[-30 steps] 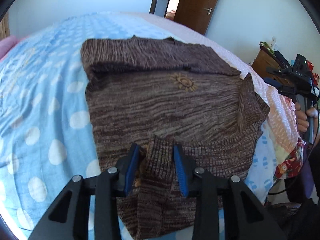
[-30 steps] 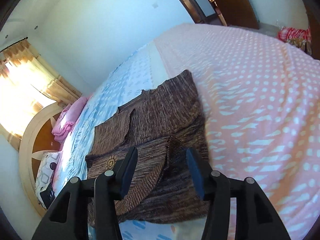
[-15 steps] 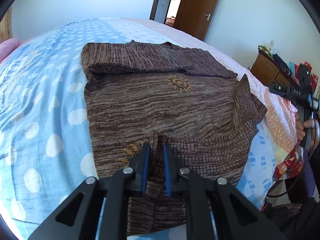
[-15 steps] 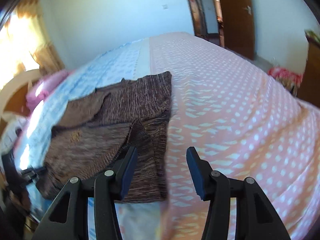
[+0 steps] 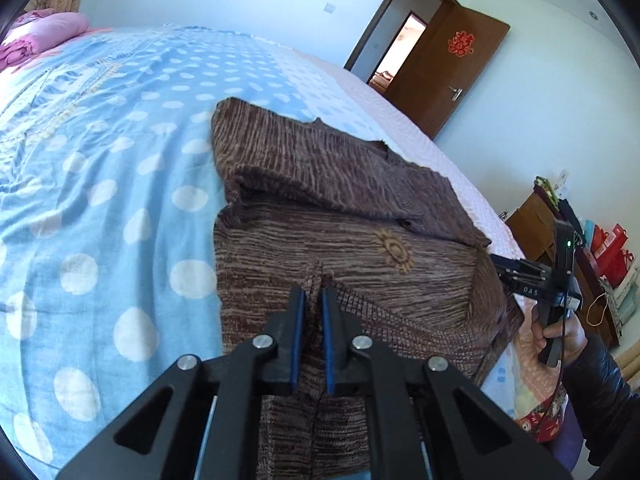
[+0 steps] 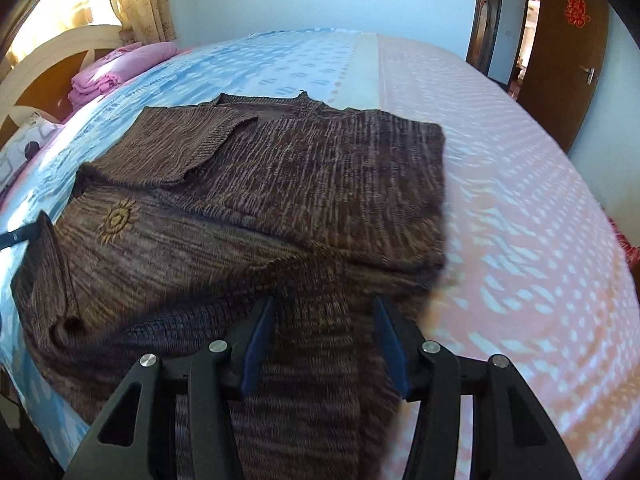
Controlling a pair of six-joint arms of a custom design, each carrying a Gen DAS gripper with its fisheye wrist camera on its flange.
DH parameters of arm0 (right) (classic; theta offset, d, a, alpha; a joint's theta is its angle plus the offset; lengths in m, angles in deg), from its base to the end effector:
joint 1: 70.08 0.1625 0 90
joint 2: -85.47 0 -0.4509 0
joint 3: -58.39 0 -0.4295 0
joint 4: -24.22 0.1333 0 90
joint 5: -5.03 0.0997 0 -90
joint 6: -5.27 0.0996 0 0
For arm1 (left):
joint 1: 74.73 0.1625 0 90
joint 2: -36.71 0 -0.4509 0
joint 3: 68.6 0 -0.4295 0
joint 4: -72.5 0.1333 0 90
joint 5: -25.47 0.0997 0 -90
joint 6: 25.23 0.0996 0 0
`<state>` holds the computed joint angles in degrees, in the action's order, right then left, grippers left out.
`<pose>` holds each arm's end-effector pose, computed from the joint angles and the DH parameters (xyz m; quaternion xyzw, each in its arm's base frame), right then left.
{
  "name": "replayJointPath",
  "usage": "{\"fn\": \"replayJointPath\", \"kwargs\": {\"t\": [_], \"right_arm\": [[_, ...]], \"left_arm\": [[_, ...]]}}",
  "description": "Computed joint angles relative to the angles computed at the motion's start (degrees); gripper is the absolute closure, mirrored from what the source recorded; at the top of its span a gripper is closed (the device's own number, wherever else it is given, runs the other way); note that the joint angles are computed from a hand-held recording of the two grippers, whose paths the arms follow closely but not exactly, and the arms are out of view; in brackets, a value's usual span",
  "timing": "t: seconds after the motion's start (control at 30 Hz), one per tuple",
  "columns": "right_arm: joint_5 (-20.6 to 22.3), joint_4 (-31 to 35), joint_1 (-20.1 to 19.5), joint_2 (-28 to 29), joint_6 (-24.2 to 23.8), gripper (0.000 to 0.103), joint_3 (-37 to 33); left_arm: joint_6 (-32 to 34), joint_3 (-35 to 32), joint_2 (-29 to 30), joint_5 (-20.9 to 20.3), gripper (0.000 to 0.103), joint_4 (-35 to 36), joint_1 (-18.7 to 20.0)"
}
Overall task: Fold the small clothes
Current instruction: 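Grasp the hem with the left tool while the right tool holds it, folding toward the collar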
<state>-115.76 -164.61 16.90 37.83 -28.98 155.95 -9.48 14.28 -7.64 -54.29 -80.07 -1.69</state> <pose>0.0448 -0.7137 0.1860 0.1304 -0.8748 0.3010 0.3565 -0.0858 -0.7991 0.1613 0.2565 0.9400 -0.2083 0.0851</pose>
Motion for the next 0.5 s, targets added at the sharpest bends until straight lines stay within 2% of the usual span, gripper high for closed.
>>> {"fn": "replayJointPath", "kwargs": {"t": [0.1, 0.13, 0.2, 0.27, 0.33, 0.43, 0.47, 0.5], "right_arm": [[1.73, 0.29, -0.49, -0.15, 0.80, 0.054, 0.08], [2.26, 0.72, -0.65, -0.50, 1.07, 0.058, 0.38], [3.04, 2.06, -0.83, -1.18, 2.02, 0.059, 0.76], [3.59, 3.41, -0.75, -1.69, 3.31, 0.059, 0.86], [4.29, 3.55, -0.60, -1.74, 3.32, 0.059, 0.89], [1.82, 3.03, 0.25, 0.04, 1.17, 0.059, -0.95], [0.94, 2.22, 0.51, 0.84, 0.03, 0.059, -1.50], [-0.54, 1.27, 0.88, 1.75, -1.09, 0.065, -2.08]], "left_arm": [[2.26, 0.50, 0.34, 1.94, 0.094, 0.71, -0.49], [3.09, 0.56, 0.45, 2.17, 0.093, 1.28, -0.59], [4.10, 0.21, 0.67, 1.82, 0.090, 2.26, -0.39], [3.95, -0.77, 1.09, 0.80, 0.074, 3.82, -0.04], [3.62, -1.61, 1.43, -0.40, 0.066, 4.76, 0.22], [4.93, -1.09, 1.57, 0.87, 0.066, 3.48, -0.13], [5.43, -0.33, 1.37, 1.39, 0.069, 2.55, -0.35], [5.84, 0.09, 1.36, 2.20, 0.071, 1.69, -0.58]]}}
